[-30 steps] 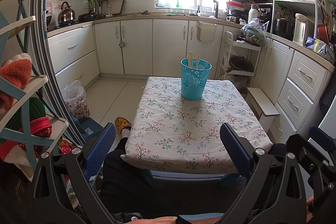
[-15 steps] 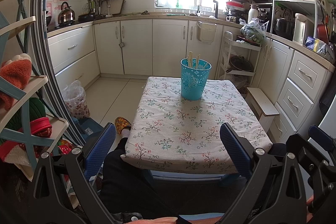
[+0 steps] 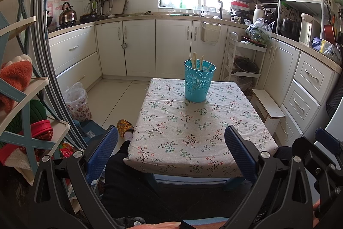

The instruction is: Organize utensils

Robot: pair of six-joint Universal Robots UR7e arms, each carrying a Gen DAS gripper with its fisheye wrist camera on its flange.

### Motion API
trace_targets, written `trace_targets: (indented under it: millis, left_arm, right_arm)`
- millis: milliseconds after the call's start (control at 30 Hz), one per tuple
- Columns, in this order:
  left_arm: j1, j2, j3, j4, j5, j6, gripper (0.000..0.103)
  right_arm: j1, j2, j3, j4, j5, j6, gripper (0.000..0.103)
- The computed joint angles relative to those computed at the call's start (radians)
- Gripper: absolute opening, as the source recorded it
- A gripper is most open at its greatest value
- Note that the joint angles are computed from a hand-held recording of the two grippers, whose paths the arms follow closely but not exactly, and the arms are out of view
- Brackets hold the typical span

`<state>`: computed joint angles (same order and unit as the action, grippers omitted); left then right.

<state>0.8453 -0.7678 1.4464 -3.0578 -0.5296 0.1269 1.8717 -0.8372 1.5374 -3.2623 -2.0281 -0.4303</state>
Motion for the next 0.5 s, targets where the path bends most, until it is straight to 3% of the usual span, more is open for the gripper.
trace_targets:
  millis: [500]
  left_arm:
    - [-0.005,-0.004,-0.009,0.041,0.004,-0.026,0.095]
  right_arm:
    - [0.001,0.000,-0.001,0.003,-0.001,0.001,0.096]
